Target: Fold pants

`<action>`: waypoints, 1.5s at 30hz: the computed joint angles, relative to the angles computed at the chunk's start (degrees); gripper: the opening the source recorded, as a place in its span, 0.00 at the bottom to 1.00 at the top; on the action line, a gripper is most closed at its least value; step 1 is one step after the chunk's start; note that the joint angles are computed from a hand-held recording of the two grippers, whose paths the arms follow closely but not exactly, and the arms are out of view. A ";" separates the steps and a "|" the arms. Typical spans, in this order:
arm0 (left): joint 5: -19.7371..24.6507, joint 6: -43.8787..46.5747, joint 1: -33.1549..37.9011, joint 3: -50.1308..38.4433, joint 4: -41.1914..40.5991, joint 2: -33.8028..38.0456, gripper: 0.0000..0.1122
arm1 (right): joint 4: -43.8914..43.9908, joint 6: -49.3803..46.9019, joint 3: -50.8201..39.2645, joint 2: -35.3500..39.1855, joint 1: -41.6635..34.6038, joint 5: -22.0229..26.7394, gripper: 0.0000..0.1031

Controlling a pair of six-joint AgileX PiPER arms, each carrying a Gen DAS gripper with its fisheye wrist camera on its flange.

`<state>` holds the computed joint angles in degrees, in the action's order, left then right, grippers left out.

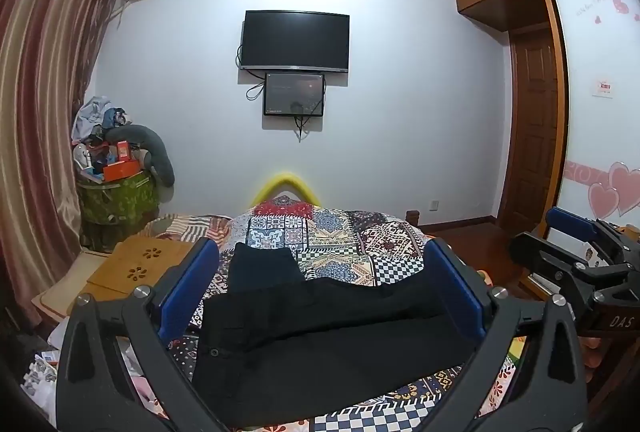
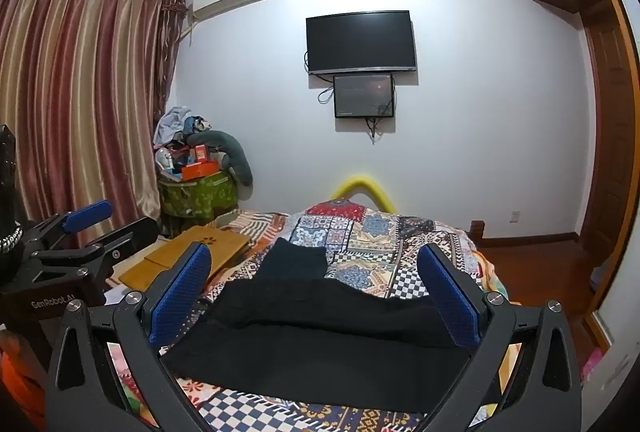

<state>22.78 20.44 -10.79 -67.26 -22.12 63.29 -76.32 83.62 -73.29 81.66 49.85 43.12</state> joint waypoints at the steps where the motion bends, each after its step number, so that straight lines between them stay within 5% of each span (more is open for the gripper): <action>1: -0.04 -0.52 -0.21 0.00 0.54 -0.03 0.92 | 0.36 -0.36 -0.39 0.25 -0.12 0.05 0.99; 45: -2.58 -0.48 -1.16 1.83 1.98 -0.10 0.92 | -2.30 4.47 1.40 0.02 -0.41 0.56 0.99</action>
<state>20.20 19.95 -11.95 -65.44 -20.13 63.19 -78.62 88.09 -71.89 81.68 49.44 43.68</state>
